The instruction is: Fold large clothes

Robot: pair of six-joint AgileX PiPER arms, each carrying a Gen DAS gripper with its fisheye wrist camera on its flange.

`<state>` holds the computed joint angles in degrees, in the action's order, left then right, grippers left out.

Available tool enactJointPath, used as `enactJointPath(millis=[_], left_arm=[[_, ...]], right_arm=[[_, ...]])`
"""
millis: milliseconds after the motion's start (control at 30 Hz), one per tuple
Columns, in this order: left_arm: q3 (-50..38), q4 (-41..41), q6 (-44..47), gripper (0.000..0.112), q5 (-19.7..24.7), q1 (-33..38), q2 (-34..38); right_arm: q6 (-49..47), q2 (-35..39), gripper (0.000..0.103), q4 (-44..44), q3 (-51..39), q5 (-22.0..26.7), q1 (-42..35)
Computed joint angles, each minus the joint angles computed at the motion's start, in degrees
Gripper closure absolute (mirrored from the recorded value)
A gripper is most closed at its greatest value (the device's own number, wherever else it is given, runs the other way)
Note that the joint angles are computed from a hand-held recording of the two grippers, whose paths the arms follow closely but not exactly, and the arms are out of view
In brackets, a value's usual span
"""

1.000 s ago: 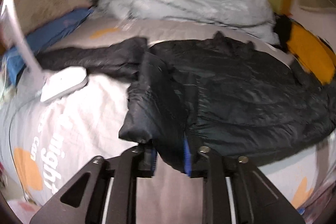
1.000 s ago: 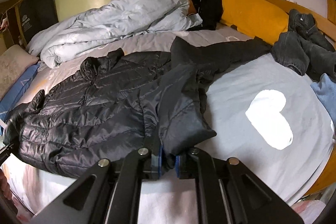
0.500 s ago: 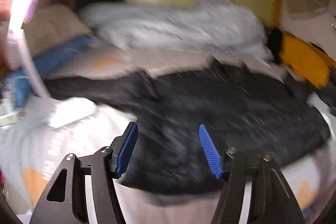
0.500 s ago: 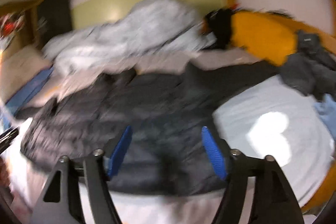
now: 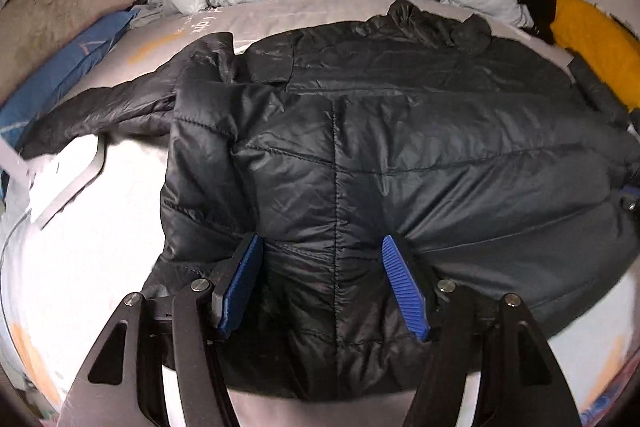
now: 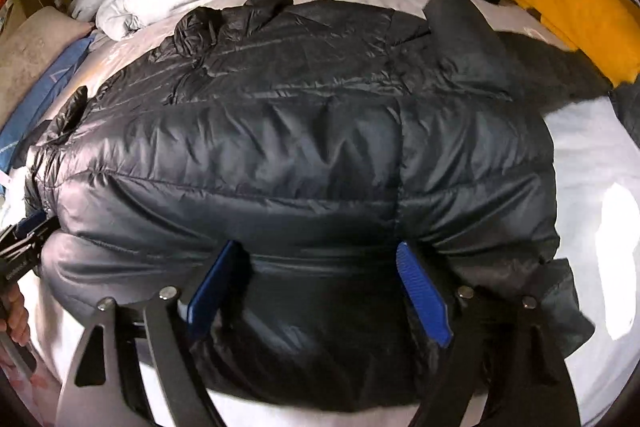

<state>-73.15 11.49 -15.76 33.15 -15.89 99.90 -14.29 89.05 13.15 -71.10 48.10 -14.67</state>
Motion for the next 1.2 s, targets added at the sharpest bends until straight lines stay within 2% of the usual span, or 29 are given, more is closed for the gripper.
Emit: enactJointPath(millis=[100,233,300,367,400,467,567,633,733,800,900,1000,1100,1133,1167,1200], left_arm=[[0.1,-2.4,2.0,0.049,-1.5,1.0,0.3],[2.4,-3.1,2.9,0.05,-3.2,1.6,-2.7],[3.9,-5.0,4.2,0.051,-3.8,2.4,-6.2],[3.8,-7.7,6.5,0.048,-3.0,3.1,-9.6],[3.1,-9.8,8.4,0.046,-2.4,3.6,-11.1],[0.9,-12.1,10.7,0.03,-1.4,4.2,-13.9],[-3.1,-9.8,9.7,0.013,-0.8,3.9,-16.6],[-7.0,-9.2,9.9,0.009,-0.4,3.8,-16.3],[-13.3,-7.1,8.8,0.009,1.5,3.0,-14.0],[-16.9,-8.5,9.7,0.009,2.0,3.4,-12.0],[-19.2,-9.5,9.4,0.009,1.0,3.7,-9.9],[-17.9,-10.8,10.1,0.009,-1.9,5.0,-8.2],[-15.9,-14.5,16.2,0.009,-5.2,6.8,-4.5],[-15.6,-13.4,15.7,0.009,-5.6,7.0,-2.9],[-17.1,-13.6,16.2,0.011,-4.0,7.5,-0.5],[-19.8,-16.1,18.1,0.014,-0.5,8.4,2.3]], right_arm=[[2.1,-0.1,0.022,-2.4,0.5,-1.3,1.5],[1.6,-3.8,0.022,-1.1,2.0,-1.9,0.3],[-0.7,-6.7,0.022,2.0,2.3,-2.1,-1.4],[-5.1,-10.3,0.022,7.3,1.3,-0.1,-4.8],[-6.0,-11.3,0.022,8.7,0.5,0.9,-5.9],[-9.1,-13.3,0.022,13.6,-2.6,4.1,-9.7],[-12.2,-13.4,0.022,20.3,-9.2,9.7,-15.4],[-13.0,-11.8,0.022,23.3,-14.7,12.5,-18.1],[-9.9,-8.7,0.022,23.1,-22.8,13.2,-19.3],[-9.0,-6.4,0.022,23.8,-27.5,13.7,-20.7],[-5.5,-2.4,0.022,20.6,-32.7,11.0,-21.0],[-4.4,3.2,0.022,19.4,-35.2,8.4,-22.8],[-2.7,13.7,0.024,21.9,-40.6,12.0,-26.7],[-0.1,17.5,0.028,20.0,-43.5,13.4,-27.0],[3.5,21.5,0.03,15.9,-47.3,14.6,-26.6],[6.8,24.8,0.035,12.0,-51.0,16.2,-26.2]])
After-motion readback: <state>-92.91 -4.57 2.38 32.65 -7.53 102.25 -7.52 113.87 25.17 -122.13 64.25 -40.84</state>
